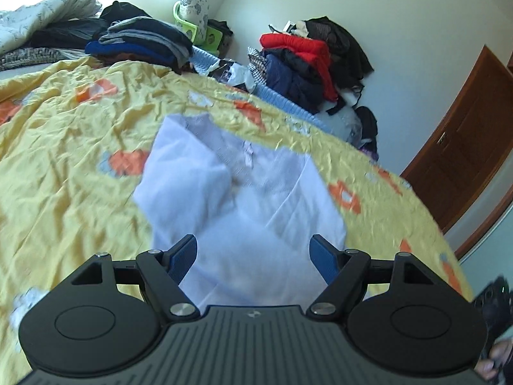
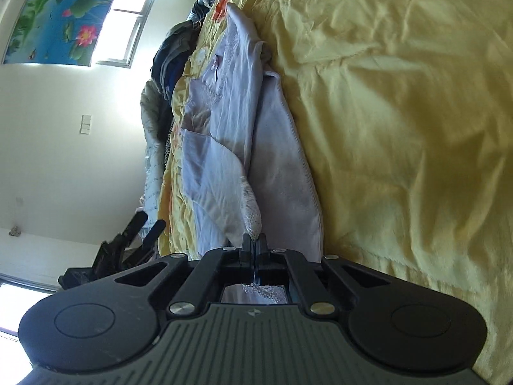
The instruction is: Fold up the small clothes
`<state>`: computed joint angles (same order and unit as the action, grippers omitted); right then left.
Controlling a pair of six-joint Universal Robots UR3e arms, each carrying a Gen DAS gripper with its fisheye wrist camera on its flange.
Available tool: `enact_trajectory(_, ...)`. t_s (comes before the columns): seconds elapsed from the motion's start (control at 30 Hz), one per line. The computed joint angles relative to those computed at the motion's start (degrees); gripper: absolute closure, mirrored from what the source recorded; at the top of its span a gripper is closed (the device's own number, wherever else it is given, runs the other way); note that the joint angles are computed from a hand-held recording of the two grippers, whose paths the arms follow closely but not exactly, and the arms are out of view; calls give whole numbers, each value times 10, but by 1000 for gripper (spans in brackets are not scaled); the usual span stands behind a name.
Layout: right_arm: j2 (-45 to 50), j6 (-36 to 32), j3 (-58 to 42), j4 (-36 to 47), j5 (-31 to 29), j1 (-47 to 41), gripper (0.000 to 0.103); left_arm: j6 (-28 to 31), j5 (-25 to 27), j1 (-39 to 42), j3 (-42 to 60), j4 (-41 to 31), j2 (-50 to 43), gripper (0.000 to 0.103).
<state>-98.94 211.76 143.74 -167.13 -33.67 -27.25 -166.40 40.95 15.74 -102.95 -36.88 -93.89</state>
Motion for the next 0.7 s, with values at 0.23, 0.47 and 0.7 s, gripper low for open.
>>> enact_trajectory(0.23,-73,-35,52,56,28,-60,99,-48,4,-30,79,40,-78,23)
enact_trajectory(0.47,-29,-37,42,48,-10,-12,99,-66,114,-114,272,4,-227,23)
enact_trajectory(0.7,-61,-35,67,46,-25,-29,89,-26,196,-168,336,-44,-302,21)
